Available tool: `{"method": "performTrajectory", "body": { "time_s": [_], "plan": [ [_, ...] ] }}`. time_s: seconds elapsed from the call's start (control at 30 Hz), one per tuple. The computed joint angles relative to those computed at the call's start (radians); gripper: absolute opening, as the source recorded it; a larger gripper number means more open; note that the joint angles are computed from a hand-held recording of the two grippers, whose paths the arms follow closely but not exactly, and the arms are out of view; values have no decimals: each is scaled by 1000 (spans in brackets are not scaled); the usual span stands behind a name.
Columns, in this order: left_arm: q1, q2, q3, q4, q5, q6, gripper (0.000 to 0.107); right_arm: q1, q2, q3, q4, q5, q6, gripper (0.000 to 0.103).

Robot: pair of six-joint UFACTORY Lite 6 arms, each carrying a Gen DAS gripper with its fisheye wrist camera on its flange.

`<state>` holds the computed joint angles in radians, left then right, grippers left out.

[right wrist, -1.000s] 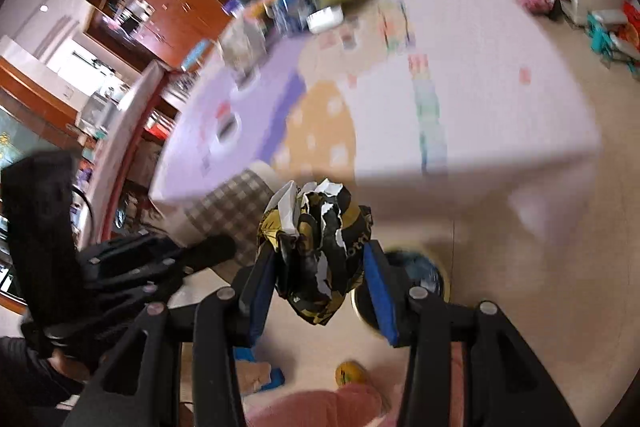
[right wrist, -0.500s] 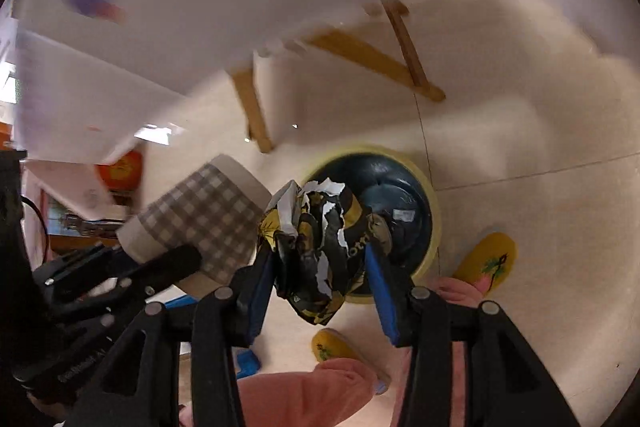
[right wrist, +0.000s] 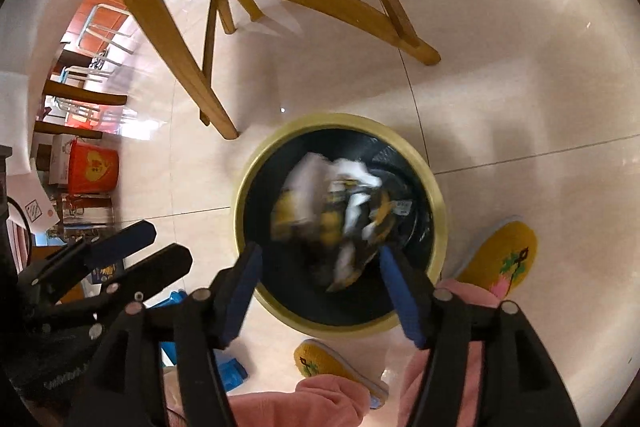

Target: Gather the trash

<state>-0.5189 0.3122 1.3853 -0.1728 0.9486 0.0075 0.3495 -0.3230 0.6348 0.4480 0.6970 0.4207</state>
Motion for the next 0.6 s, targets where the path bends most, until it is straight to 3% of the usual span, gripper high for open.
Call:
{"method": "performTrajectory", "body": {
  "time_s": [0.2,0.4,0.6],
  "plan": [
    [13,-72,61,28,107,-31,53,29,-50,92,-59,121,79,66],
    [53,-144,222,41,318,-51,53,78,-91,374,-155,386,235,66],
    [91,-7,786,34,682,-99,53,125,57,896,-257,694,366,66]
  ]
}}
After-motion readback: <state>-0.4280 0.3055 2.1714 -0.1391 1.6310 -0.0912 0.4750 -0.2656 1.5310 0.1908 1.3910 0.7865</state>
